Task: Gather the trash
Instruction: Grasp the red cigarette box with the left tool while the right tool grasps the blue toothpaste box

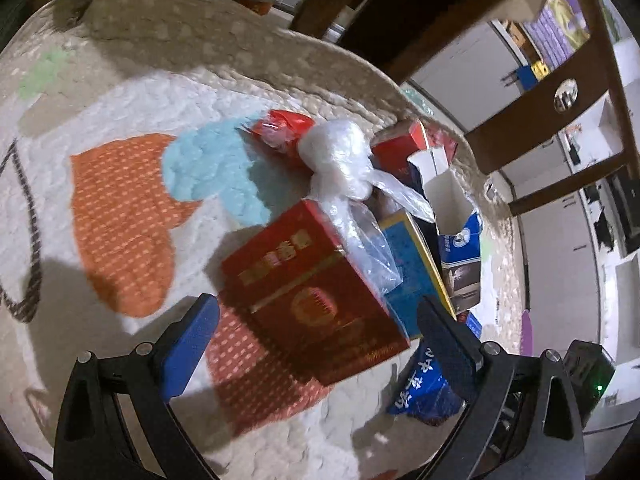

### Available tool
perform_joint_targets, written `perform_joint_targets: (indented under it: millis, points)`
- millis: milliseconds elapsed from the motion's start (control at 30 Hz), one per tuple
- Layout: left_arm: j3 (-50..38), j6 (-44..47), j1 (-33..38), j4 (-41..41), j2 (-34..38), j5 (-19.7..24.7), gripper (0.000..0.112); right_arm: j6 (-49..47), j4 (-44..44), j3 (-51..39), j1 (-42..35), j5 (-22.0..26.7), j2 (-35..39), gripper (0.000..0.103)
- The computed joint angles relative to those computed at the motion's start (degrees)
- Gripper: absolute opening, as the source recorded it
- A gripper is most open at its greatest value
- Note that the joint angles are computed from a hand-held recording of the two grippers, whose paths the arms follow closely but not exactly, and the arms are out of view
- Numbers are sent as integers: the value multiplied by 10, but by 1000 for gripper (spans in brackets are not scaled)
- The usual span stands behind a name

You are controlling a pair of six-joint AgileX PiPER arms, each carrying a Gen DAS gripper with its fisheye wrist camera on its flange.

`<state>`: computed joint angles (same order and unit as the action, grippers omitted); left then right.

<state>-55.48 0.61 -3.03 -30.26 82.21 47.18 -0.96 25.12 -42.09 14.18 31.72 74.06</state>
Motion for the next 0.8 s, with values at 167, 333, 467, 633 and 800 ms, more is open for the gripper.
perform_joint_targets:
  millis: [167, 333, 467, 633, 800]
  points:
    - [-18, -41, -37, 50, 28, -11, 93, 45, -42, -1, 34, -38, 29, 86]
    - [-6, -13, -16, 30, -3, 1, 72, -11, 13, 3, 12, -28, 22, 60]
    - [12, 11, 16, 33, -58, 32, 72, -80, 82, 20, -19, -8, -9, 57]
    - [15, -20, -10, 81, -130, 61, 72, -122, 119, 35, -59, 33, -60, 53]
    - [1, -118, -117, 190, -176, 47, 72, -148, 135, 49, -106, 72, -112, 50]
